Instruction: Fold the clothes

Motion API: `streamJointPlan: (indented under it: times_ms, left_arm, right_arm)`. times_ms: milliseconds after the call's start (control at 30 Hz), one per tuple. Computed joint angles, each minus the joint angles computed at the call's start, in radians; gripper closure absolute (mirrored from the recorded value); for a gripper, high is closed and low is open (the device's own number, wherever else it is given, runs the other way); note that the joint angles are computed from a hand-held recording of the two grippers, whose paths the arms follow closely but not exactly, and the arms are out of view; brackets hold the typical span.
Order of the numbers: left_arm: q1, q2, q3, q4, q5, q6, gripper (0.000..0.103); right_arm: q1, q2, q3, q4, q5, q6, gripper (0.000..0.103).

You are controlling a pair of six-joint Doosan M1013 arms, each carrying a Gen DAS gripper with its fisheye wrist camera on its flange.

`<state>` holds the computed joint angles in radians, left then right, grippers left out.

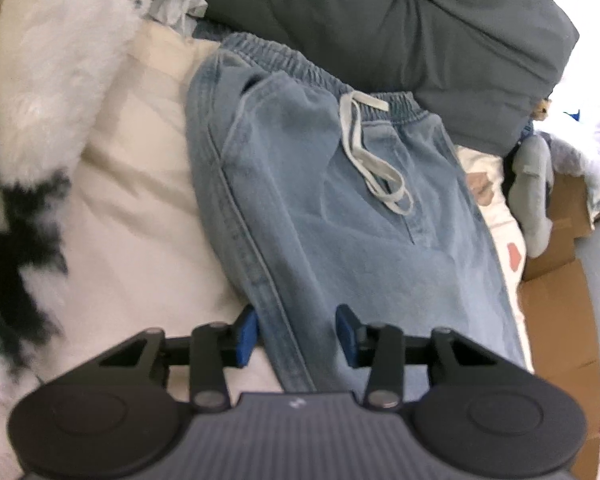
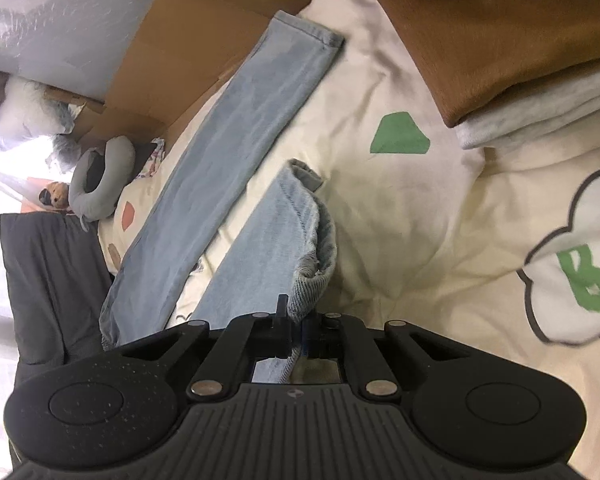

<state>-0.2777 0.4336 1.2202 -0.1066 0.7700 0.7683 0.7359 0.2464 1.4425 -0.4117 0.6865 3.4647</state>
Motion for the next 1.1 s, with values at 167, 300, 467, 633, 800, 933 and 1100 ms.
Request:
streamJointPlan:
  times_ms: [167,300,467,633,800,933,1100]
  left_arm:
    - [-0.005,0.002,-0.002,0.000,0.011,-0.001,0.061]
    - [0.000,0.000,-0.021,-0.001,0.042,0.003,0.079]
    - [0.007,0.007,-0.071,0.008,0.129,0.030,0.093]
    - [0.009,0.004,-0.107,0.025,0.169,0.032,0.095]
    - [0.019,0.022,-0.174,-0.021,0.226,0.077,0.096]
    - [0.023,0.036,-0.229,-0.028,0.262,0.106,0.096]
    - [0.027,0.042,-0.273,-0.019,0.281,0.115,0.096]
  right_arm:
    - [0.026,-0.017,-0.028,-0.005,0.058,-0.002,0.101]
    - [0.043,-0.028,-0.046,0.011,0.103,-0.021,0.101]
    - [0.069,-0.032,-0.081,0.013,0.183,-0.043,0.101]
    - [0.087,-0.029,-0.146,0.037,0.265,-0.108,0.101]
    - [0.086,-0.028,-0.215,0.007,0.310,-0.150,0.101]
    - [0.068,-0.003,-0.312,-0.002,0.337,-0.292,0.101]
    - [0.060,0.021,-0.407,-0.007,0.334,-0.415,0.101]
